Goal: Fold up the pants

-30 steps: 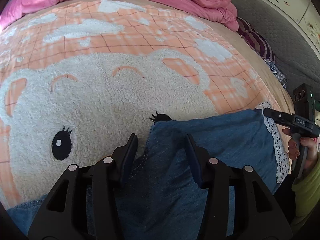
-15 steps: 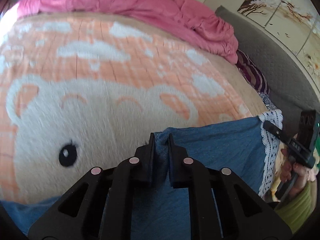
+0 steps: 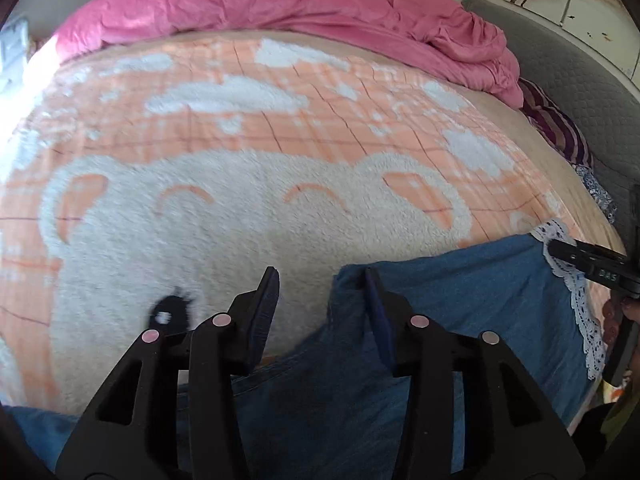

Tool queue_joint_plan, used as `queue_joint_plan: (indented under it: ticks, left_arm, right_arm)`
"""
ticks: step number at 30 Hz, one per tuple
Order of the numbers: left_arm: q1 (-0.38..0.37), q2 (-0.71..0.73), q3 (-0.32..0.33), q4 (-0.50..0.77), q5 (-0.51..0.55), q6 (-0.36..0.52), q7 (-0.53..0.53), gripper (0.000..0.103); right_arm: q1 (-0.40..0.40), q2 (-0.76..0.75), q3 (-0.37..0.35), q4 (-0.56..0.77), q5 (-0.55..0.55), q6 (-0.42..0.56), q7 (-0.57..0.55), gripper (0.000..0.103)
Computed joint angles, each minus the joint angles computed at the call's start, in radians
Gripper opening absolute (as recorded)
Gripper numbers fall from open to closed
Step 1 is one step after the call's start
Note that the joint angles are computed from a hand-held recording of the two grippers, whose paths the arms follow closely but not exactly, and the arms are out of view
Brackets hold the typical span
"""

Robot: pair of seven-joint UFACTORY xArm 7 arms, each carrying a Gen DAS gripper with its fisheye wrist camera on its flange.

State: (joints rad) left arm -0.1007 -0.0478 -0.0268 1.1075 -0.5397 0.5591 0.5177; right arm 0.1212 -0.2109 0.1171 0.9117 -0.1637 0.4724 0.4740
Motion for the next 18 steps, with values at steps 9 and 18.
queue_joint_plan:
  ticks: [9,18]
  left_arm:
    - [-0.024,-0.218,0.038,-0.163,0.140,-0.066,-0.093,0.048]
    - [-0.086,-0.494,0.119,-0.367,0.091,-0.010,-0.047,0.056]
  right_arm:
    - [0.029,-0.289,-0.006,-0.199,0.120,-0.106,0.039,0.066]
    - [0.053,-0.523,0.005,-0.394,0.239,-0.091,0.129,0.070]
